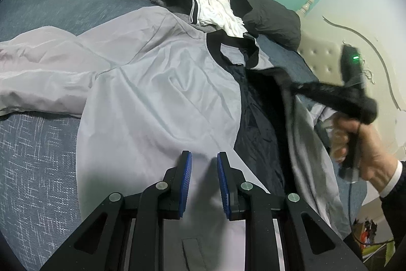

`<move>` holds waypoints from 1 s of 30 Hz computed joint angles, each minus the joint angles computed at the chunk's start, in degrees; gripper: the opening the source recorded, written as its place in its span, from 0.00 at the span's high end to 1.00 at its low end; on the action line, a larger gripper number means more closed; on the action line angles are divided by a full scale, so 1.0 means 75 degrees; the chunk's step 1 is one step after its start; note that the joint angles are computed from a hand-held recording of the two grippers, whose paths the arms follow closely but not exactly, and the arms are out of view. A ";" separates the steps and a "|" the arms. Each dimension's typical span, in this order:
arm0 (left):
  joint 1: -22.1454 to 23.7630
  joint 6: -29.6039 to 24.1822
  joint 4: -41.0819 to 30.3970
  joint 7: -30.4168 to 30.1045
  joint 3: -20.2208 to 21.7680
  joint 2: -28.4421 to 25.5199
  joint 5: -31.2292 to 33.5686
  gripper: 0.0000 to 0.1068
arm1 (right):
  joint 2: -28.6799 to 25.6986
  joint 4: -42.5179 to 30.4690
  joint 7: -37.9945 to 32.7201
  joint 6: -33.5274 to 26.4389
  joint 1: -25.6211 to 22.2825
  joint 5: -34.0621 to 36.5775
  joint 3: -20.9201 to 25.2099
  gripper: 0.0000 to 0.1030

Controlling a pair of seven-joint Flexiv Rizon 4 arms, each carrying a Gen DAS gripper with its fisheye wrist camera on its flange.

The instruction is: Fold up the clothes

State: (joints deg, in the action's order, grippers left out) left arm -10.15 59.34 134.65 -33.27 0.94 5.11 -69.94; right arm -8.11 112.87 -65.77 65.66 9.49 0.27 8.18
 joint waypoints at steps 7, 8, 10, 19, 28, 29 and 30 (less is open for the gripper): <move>0.0064 -0.0098 -0.0018 0.0027 0.0037 -0.0032 -0.0023 0.79 | -0.0359 -0.0096 -0.0064 -0.0567 0.0018 0.0173 0.0094 0.95; 0.0069 -0.0104 -0.0014 0.0030 0.0036 -0.0031 -0.0029 0.79 | -0.0377 -0.0130 -0.0153 -0.0723 -0.0001 0.0254 0.0115 0.94; 0.0078 -0.0119 -0.0012 0.0031 0.0035 -0.0028 -0.0028 0.79 | -0.0383 -0.0231 -0.0261 -0.1155 -0.0050 0.0434 0.0125 0.88; 0.0096 -0.0153 -0.0006 0.0006 0.0028 -0.0027 -0.0033 0.79 | -0.0146 -0.0320 0.0232 -0.1303 0.0219 -0.0932 -0.0165 0.61; 0.0134 -0.0209 -0.0008 0.0017 0.0049 -0.0065 -0.0070 0.79 | -0.1101 -0.0934 0.0992 -0.1858 0.0492 -0.2556 -0.0564 0.70; 0.0144 -0.0229 -0.0009 0.0016 0.0053 -0.0072 -0.0075 0.79 | -0.1152 -0.0913 0.0990 -0.1833 0.0503 -0.2762 -0.0598 0.80; 0.0153 -0.0248 -0.0009 0.0017 0.0054 -0.0078 -0.0076 0.79 | -0.1191 -0.0915 0.0959 -0.1852 0.0496 -0.2871 -0.0606 0.82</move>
